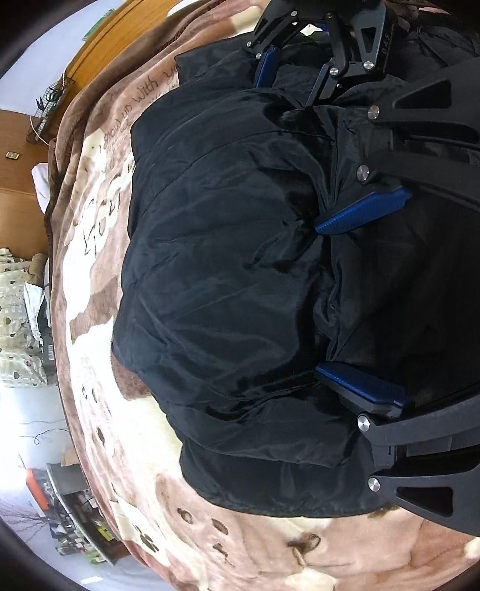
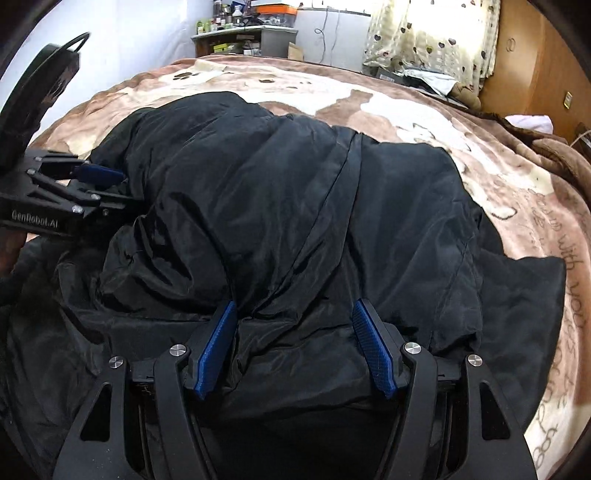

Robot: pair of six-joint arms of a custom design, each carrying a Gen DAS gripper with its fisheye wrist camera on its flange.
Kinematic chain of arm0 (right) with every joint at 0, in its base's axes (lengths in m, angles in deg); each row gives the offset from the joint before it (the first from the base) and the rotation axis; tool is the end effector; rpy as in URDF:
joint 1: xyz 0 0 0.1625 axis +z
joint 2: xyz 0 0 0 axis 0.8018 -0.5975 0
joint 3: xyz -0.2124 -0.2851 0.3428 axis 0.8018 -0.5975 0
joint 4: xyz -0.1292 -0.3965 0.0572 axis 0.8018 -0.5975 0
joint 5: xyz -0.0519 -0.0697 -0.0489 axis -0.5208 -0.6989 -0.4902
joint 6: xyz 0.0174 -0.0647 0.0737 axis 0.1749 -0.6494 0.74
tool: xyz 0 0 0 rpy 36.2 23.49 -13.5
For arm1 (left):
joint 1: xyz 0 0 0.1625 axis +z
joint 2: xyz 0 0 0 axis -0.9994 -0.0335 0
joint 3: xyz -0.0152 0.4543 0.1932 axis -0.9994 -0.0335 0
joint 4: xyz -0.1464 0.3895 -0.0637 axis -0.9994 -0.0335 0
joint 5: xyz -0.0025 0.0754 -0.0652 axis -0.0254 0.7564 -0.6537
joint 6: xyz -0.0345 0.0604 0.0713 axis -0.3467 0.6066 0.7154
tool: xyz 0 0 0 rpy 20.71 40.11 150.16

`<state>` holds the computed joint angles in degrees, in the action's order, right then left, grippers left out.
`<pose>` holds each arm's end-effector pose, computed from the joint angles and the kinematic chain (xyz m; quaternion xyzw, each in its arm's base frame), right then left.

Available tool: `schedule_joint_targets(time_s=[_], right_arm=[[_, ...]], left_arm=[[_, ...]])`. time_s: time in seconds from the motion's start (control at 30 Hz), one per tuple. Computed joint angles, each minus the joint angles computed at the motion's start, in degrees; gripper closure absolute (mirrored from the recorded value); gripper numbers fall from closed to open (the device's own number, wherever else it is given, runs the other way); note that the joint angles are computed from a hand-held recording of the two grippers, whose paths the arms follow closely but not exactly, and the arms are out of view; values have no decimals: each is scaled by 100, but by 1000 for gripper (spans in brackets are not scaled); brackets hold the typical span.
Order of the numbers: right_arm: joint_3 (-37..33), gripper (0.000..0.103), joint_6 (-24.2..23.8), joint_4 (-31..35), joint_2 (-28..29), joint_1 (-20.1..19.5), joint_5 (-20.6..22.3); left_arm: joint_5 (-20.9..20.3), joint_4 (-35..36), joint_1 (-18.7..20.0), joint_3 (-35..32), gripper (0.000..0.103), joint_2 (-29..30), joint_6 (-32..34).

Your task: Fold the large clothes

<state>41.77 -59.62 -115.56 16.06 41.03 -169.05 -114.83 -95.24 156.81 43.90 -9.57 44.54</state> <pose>0.1601 -0.8175 0.0551 0.4165 -0.8587 0.1475 0.2595 -0.1075 -0.8413 0.1231 0.0843 0.9046 -0.2349 0.3455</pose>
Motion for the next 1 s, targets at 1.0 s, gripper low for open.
schedule_joint_targets(time_s=[1.0], right_arm=[[3693,37,307,-1605,-3405,316,327]], left_arm=[[149,-185,-1372,4146,23,-3389,-2479]])
